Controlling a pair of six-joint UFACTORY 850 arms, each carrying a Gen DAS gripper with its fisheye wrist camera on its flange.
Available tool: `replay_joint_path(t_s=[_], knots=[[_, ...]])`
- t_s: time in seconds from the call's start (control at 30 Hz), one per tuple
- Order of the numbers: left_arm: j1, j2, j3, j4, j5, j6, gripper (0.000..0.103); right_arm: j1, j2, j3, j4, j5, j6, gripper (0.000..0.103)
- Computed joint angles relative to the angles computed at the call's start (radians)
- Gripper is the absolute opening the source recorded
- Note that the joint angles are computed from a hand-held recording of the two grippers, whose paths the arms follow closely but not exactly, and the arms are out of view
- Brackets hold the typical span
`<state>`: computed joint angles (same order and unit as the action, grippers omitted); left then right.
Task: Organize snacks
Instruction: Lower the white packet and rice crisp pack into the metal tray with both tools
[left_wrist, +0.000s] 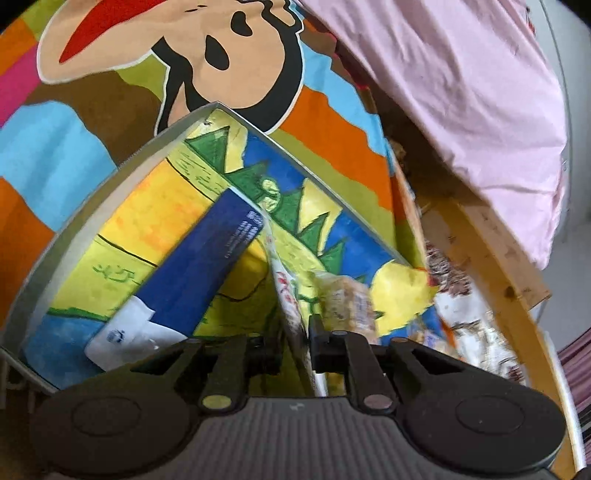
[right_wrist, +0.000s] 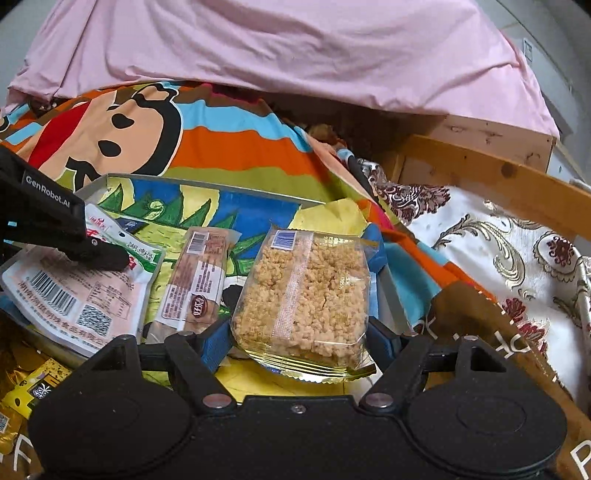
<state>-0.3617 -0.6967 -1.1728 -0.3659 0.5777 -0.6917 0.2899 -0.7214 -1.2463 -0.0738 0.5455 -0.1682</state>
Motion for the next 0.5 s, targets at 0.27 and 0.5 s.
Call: replay_joint_path(t_s=[0.27, 0.5], knots=[[-0.036, 0.017, -0.032, -0.316, -0.069, 0.386, 0.054, -0.002, 0.005, -0.003, -0.027, -0.024, 0.034, 0.081], [-0.071, 0.055, -0.027, -0.545, -0.024, 0.649, 0.089, -0.007, 0.054, 0.038, -0.063, 0.033, 0.068, 0.088]])
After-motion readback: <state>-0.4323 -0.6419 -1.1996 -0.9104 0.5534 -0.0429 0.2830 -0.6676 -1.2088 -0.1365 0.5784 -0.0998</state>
